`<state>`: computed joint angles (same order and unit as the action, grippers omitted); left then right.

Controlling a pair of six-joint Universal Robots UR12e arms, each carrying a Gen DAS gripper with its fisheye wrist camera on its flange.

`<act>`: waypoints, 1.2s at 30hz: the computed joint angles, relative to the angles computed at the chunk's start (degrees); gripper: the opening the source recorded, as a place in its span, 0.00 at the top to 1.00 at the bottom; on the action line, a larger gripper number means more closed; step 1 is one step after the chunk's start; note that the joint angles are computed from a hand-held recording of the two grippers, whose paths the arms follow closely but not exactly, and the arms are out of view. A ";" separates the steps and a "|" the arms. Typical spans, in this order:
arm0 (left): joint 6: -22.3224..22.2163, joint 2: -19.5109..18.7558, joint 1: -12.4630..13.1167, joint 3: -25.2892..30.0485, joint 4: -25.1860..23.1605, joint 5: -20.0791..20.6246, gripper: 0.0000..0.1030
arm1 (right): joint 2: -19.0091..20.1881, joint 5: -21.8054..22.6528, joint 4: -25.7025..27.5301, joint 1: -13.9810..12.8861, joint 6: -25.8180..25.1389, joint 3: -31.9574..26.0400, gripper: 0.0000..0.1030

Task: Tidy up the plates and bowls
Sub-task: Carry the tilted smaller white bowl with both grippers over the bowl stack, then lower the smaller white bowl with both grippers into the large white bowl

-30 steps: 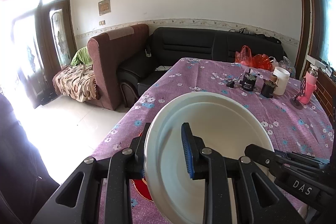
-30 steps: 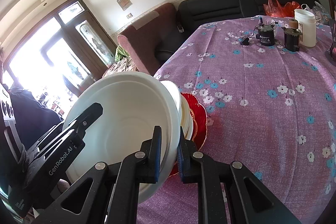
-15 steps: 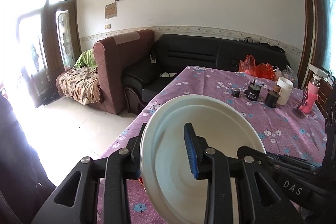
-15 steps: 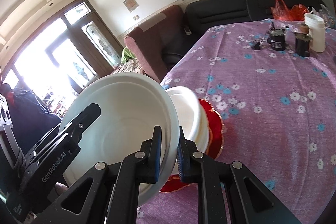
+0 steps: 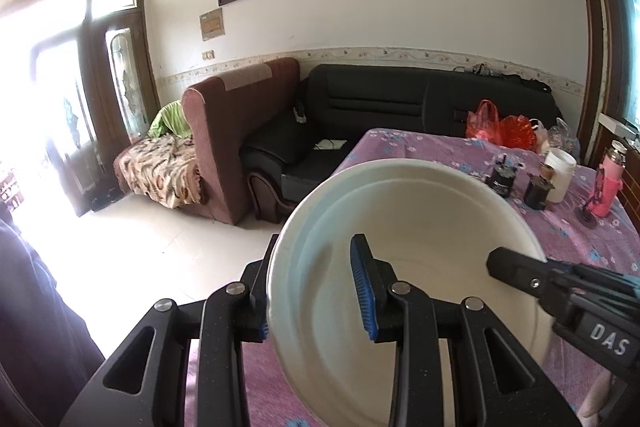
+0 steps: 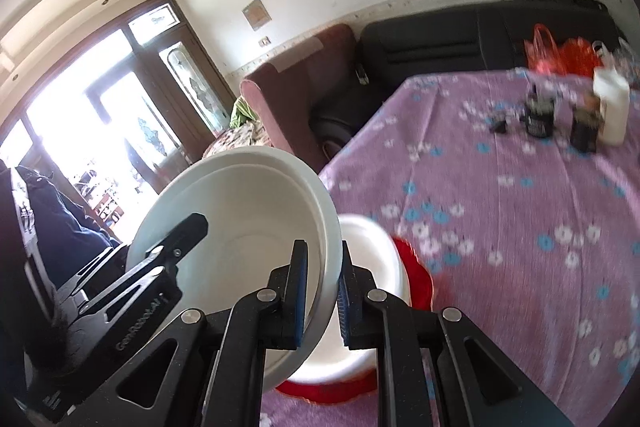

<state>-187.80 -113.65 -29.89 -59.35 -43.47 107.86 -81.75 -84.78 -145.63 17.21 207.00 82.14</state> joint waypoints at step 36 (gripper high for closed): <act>-4.98 0.04 1.43 -3.26 -8.15 -1.06 0.40 | 3.33 -9.80 8.48 2.60 -1.96 -1.34 0.85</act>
